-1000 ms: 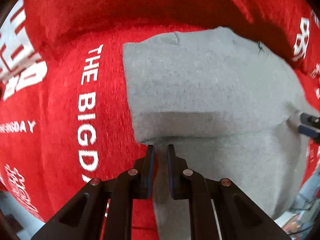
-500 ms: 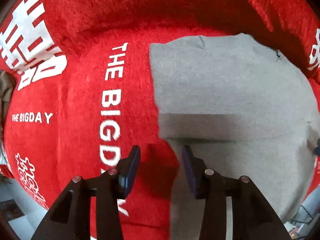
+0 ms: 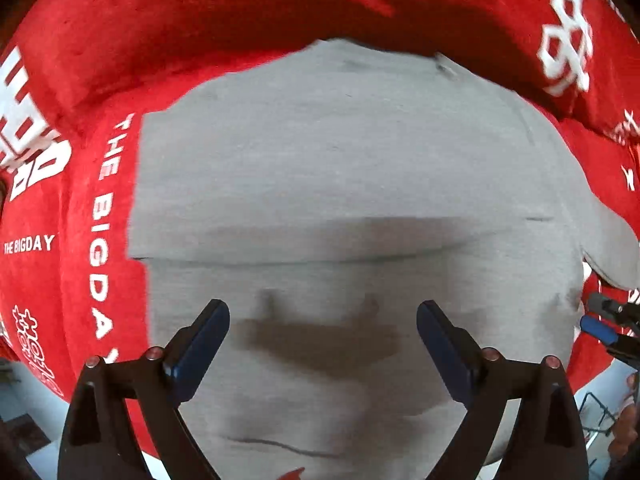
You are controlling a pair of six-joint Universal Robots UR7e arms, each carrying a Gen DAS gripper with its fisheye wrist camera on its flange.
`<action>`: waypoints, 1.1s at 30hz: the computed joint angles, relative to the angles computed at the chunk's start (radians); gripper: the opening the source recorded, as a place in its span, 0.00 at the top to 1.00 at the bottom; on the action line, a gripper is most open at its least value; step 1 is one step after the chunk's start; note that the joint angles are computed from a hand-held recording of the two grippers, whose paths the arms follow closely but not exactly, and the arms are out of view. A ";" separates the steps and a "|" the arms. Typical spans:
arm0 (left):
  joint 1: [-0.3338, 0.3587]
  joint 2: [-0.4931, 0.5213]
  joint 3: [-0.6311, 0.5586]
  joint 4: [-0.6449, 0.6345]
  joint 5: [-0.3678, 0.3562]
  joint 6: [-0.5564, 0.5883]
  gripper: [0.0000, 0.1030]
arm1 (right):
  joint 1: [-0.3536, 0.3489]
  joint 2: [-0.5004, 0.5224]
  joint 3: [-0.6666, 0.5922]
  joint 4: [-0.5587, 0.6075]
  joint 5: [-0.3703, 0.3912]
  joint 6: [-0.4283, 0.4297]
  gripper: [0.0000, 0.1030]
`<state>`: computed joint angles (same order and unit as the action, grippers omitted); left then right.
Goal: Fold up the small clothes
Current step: 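Move the open right tool over to the other sleeve, then grasp the other sleeve with the right tool and fold it across the back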
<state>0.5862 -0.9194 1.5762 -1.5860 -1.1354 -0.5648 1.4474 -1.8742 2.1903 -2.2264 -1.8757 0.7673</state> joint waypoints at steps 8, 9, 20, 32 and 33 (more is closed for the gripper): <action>-0.025 0.113 -0.076 -0.009 -0.056 -0.027 0.08 | -0.229 -0.254 0.098 -0.077 0.047 -0.042 0.35; -0.024 0.126 -0.086 -0.007 -0.063 -0.031 0.08 | -0.271 -0.289 0.112 -0.087 0.059 -0.046 0.35; -0.050 0.209 -0.137 -0.018 -0.123 -0.061 0.08 | -0.767 -0.511 0.190 -0.205 0.512 -0.165 0.35; -0.068 0.254 -0.165 -0.030 -0.104 -0.016 0.08 | -1.031 -0.576 0.224 -0.293 0.872 -0.083 0.58; -0.066 0.249 -0.160 -0.029 -0.108 -0.022 0.08 | -1.035 -0.571 0.221 -0.286 0.876 -0.083 0.91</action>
